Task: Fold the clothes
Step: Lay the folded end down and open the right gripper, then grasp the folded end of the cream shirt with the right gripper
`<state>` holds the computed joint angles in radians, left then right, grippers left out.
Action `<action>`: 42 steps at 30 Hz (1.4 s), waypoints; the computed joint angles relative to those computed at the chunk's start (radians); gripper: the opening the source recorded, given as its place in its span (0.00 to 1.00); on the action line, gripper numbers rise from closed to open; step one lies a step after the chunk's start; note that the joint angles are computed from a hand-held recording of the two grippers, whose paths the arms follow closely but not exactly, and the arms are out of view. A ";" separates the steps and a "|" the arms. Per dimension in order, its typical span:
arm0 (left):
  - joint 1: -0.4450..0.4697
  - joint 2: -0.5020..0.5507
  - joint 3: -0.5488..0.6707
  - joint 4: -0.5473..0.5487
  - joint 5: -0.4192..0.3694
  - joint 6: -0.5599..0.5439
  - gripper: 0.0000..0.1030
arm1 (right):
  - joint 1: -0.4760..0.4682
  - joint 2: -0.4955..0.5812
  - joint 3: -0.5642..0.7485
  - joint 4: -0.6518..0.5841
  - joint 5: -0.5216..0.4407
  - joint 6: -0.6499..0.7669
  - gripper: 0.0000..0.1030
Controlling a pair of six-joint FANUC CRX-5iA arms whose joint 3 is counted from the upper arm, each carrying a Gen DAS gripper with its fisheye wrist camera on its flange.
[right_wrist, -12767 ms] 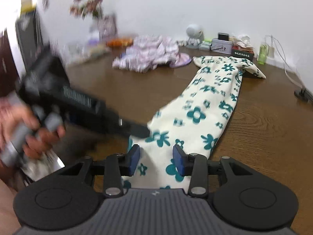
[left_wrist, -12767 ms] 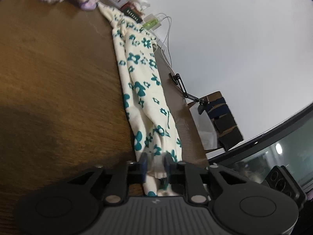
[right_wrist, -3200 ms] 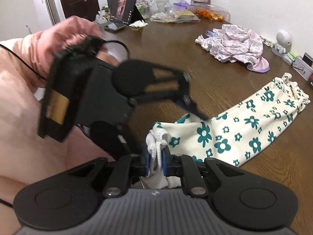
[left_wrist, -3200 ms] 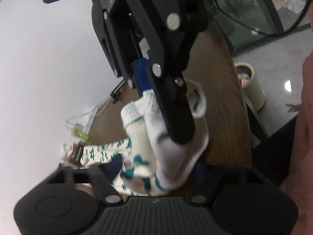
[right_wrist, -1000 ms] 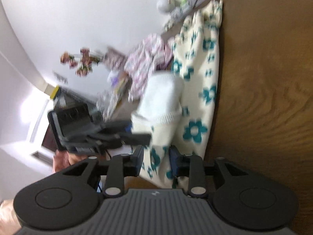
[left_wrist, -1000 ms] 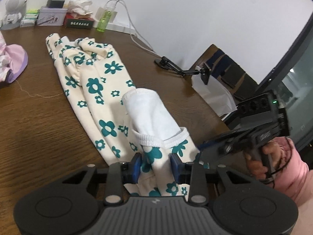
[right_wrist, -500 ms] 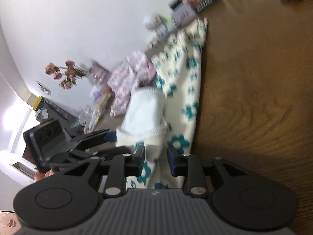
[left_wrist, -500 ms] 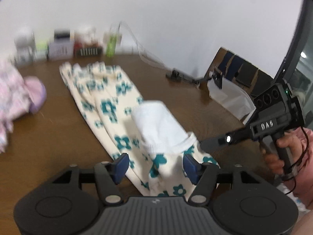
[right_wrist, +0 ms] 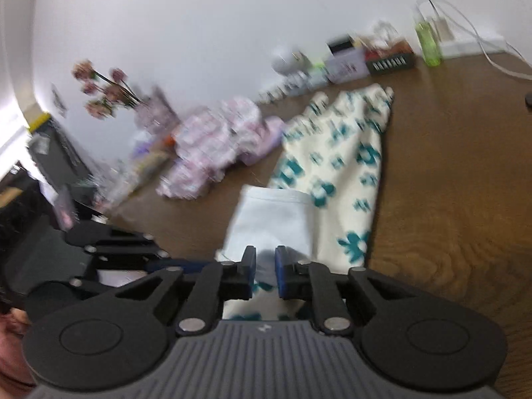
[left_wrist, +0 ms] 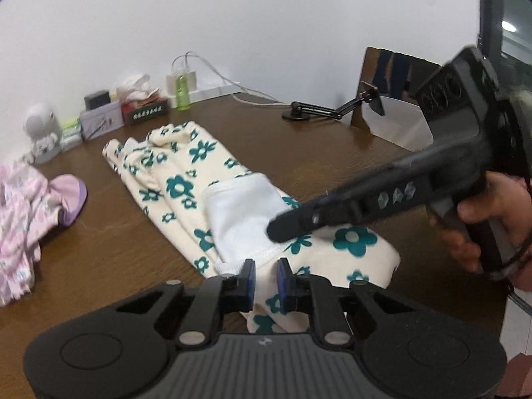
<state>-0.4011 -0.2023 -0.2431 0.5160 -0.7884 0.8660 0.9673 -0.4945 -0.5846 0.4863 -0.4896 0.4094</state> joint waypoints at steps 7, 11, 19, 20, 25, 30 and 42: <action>-0.001 -0.011 -0.016 0.009 0.012 -0.009 0.11 | 0.016 0.010 -0.004 0.035 -0.036 -0.040 0.11; 0.005 -0.077 -0.086 0.094 0.069 -0.076 0.71 | 0.049 -0.038 -0.047 0.171 -0.035 -0.142 0.39; -0.015 -0.291 -0.241 0.093 0.237 0.012 1.00 | 0.255 -0.156 -0.158 0.616 -0.256 -0.398 1.00; -0.021 -0.313 -0.253 0.068 0.247 0.046 1.00 | 0.292 -0.163 -0.162 0.640 -0.300 -0.409 1.00; -0.028 -0.380 -0.269 -0.068 0.221 0.248 1.00 | 0.448 -0.177 -0.177 0.682 -0.487 -0.454 1.00; -0.008 -0.429 -0.292 -0.107 0.164 0.318 1.00 | 0.526 -0.178 -0.186 0.651 -0.564 -0.454 1.00; 0.049 -0.502 -0.317 -0.122 0.112 0.359 1.00 | 0.583 -0.055 -0.100 0.597 -0.670 -0.029 1.00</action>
